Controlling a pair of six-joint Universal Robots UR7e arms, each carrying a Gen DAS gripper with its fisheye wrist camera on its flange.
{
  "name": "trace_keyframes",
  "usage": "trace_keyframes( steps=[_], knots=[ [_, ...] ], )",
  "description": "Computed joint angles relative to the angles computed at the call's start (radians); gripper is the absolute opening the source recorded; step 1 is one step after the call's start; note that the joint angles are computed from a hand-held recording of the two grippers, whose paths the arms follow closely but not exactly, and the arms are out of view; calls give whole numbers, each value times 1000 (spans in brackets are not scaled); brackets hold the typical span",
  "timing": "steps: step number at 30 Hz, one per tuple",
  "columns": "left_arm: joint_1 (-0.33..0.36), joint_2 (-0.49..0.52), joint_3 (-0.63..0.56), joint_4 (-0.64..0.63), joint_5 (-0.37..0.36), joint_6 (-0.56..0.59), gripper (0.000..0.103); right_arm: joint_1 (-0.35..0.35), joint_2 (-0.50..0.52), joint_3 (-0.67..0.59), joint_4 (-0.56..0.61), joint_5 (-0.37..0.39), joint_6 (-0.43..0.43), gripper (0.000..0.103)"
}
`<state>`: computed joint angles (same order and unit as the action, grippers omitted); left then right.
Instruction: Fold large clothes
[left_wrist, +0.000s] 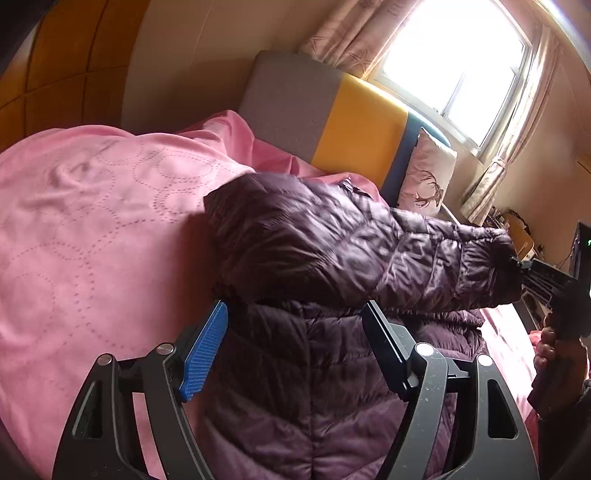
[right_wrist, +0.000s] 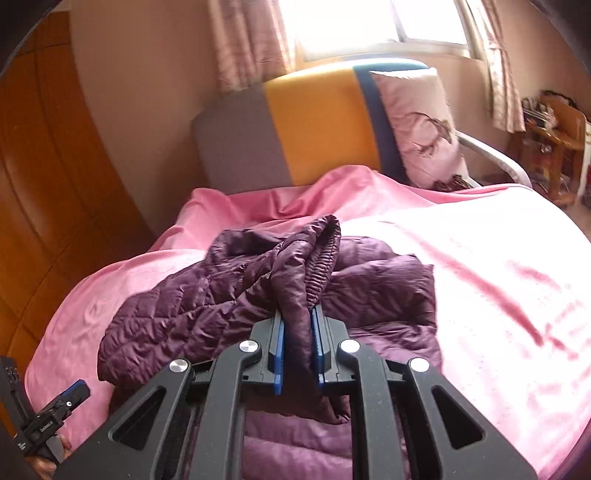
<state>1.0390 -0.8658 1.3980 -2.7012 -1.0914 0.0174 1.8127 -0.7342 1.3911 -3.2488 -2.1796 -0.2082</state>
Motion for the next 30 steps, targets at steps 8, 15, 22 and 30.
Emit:
trace_keyframes(
  steps=[8,15,22,30],
  knots=[
    [3,55,-82,44,-79,41,74,-53,-10,-10,60,-37,35,12],
    [7,219,-311,200,1,102,74,-100,-10,-15,116,-32,105,12],
    [39,333,-471,341,99,13,72,-141,34,-80,204,-47,97,22],
    [-6,266,-325,106,180,133,72,-85,43,-20,-57,-162,-145,56]
  ],
)
